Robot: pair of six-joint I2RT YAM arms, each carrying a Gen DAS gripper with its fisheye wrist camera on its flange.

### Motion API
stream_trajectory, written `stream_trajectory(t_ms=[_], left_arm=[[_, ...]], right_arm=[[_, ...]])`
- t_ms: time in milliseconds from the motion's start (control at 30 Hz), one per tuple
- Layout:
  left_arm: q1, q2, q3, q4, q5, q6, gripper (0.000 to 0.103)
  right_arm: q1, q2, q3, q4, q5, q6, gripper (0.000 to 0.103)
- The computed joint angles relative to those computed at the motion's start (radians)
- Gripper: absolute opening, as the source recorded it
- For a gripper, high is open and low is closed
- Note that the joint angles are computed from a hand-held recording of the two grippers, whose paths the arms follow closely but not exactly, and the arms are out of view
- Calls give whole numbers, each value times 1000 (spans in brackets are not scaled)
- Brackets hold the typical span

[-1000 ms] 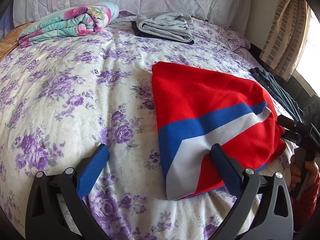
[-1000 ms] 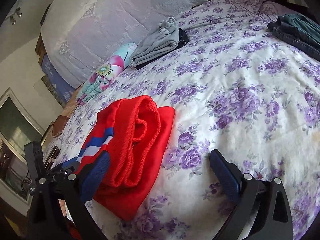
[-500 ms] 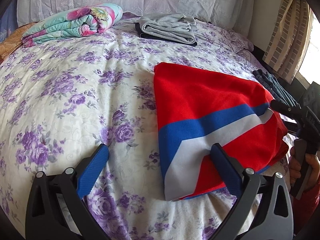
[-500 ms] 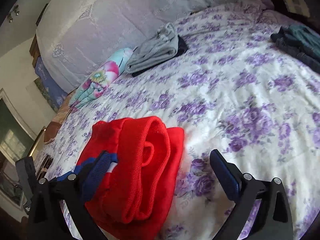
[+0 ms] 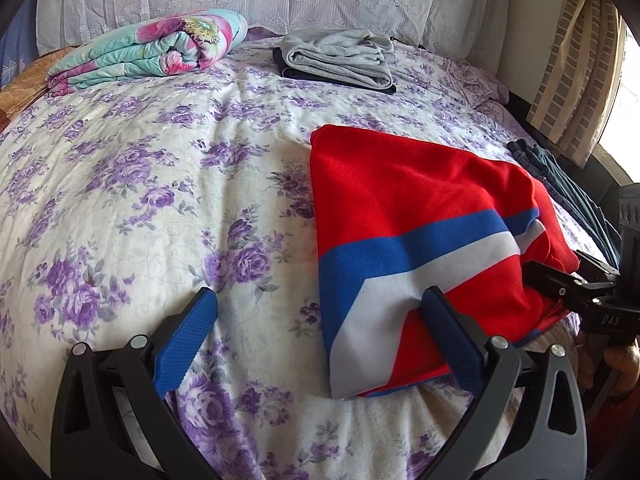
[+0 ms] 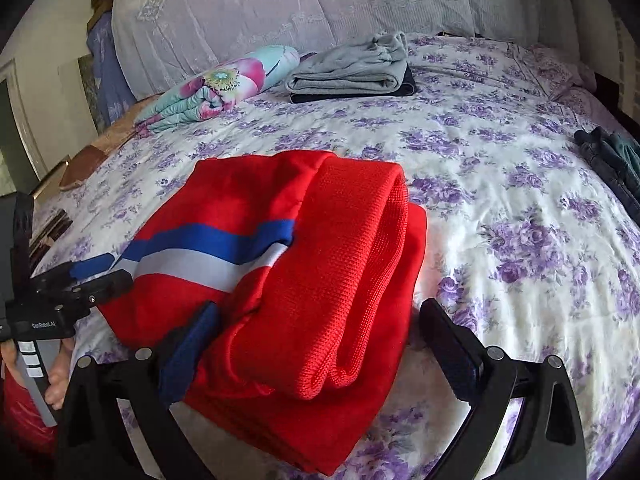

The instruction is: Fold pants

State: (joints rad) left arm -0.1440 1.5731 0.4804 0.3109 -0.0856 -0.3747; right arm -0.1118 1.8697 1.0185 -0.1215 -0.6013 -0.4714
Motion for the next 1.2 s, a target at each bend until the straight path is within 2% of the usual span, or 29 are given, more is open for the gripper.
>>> stream_trajectory(t_ms=[133,333,433,567,600,700,867,967,1100,1133,1200], left_arm=[[-1,0,0,-1,-5,0,99],[-4,-3,0,-2,-16,0,99],[-4,-6,-4,0,-18,0,99],[-3,-6,-6,3,-18,1,99],[-8,-3,-3,-3,-27,5,99],[-6,-9,-9,5,-29,4,99],[-1,-10,-11,7,-17,2,99],[-1,-10,-10,5,-17,1,99],[-2,-11,-10,4,-17,0,99],[-2,-10,-8,1,-20,1,99],[-4,-11,-8,-2,-22,-3,99]], right_arm=[[4,-122,-136,178,-25,45,100],[125,-198,-167,232,72,25,100],[186,-224,-169,214,82,12,100],[277,-171,-125,195,203,-4,100],[289,-127,-82,156,227,0,100],[292,-57,-28,119,239,-4,100],[315,-111,-25,96,227,15,100],[366,-105,31,70,264,27,100],[441,52,193,-37,375,7,100],[445,102,232,-70,380,5,100],[426,104,238,-80,334,15,100]])
